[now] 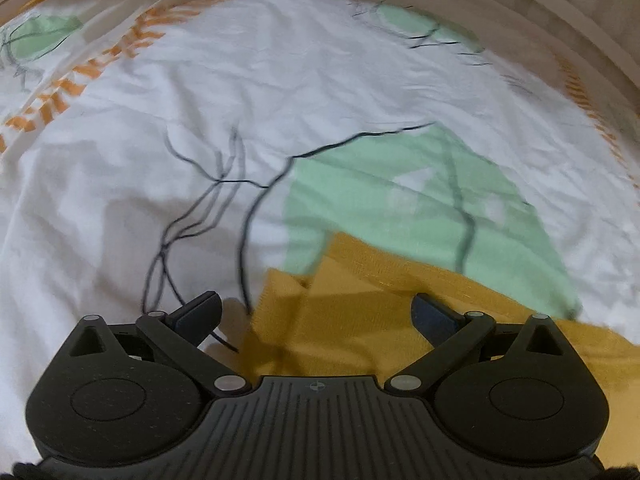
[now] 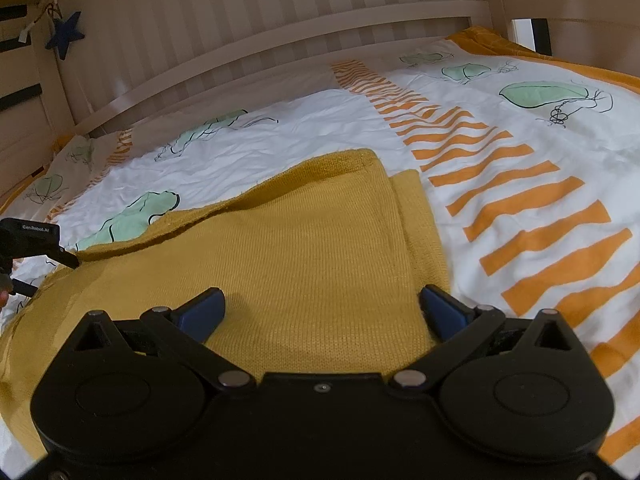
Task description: Fold small clothes
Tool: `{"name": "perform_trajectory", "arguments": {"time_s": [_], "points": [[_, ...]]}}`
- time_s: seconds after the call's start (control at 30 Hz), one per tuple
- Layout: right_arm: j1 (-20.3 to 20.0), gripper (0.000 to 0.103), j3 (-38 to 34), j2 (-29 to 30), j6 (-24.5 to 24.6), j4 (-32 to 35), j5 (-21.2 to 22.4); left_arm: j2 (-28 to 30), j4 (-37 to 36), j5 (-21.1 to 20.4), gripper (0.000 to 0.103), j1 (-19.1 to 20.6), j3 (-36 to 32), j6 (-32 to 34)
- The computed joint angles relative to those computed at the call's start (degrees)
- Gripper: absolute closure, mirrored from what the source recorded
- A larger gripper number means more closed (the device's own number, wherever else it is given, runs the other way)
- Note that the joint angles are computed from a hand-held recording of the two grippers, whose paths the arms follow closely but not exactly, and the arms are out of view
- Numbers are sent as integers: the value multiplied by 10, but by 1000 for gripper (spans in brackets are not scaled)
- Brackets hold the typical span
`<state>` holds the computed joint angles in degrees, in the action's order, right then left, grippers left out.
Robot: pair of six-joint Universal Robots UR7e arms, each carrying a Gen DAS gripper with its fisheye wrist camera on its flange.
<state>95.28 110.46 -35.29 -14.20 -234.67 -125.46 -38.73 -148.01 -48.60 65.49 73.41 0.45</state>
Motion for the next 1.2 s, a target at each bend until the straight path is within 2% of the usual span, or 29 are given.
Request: {"name": "perform_trajectory", "arguments": {"time_s": [0.07,0.17,0.3,0.4,0.53,0.77,0.87,1.07,1.2], "points": [[0,0,0,0,0,0,1,-16,-21,-22,0,-6,33,36],[0,0,0,0,2,-1,2,-31,-49,-31,0,-21,73,85],[-1,0,1,-1,2,-1,3,-22,-36,-59,0,-34,71,93],[-1,0,1,-1,2,-1,3,2,-38,-49,0,-42,58,110],[-1,0,2,-1,3,-3,5,26,-19,-43,0,-42,32,101],[-3,0,5,-3,8,-6,12,31,-91,-62,0,-33,17,45],[-3,0,4,-3,8,-5,11,21,-109,-52,0,-38,27,56],[-3,0,4,-2,7,-5,9,-6,-49,-59,0,-46,71,102],[-3,0,5,-3,7,-5,10,12,-52,-44,0,-51,74,129]]}}
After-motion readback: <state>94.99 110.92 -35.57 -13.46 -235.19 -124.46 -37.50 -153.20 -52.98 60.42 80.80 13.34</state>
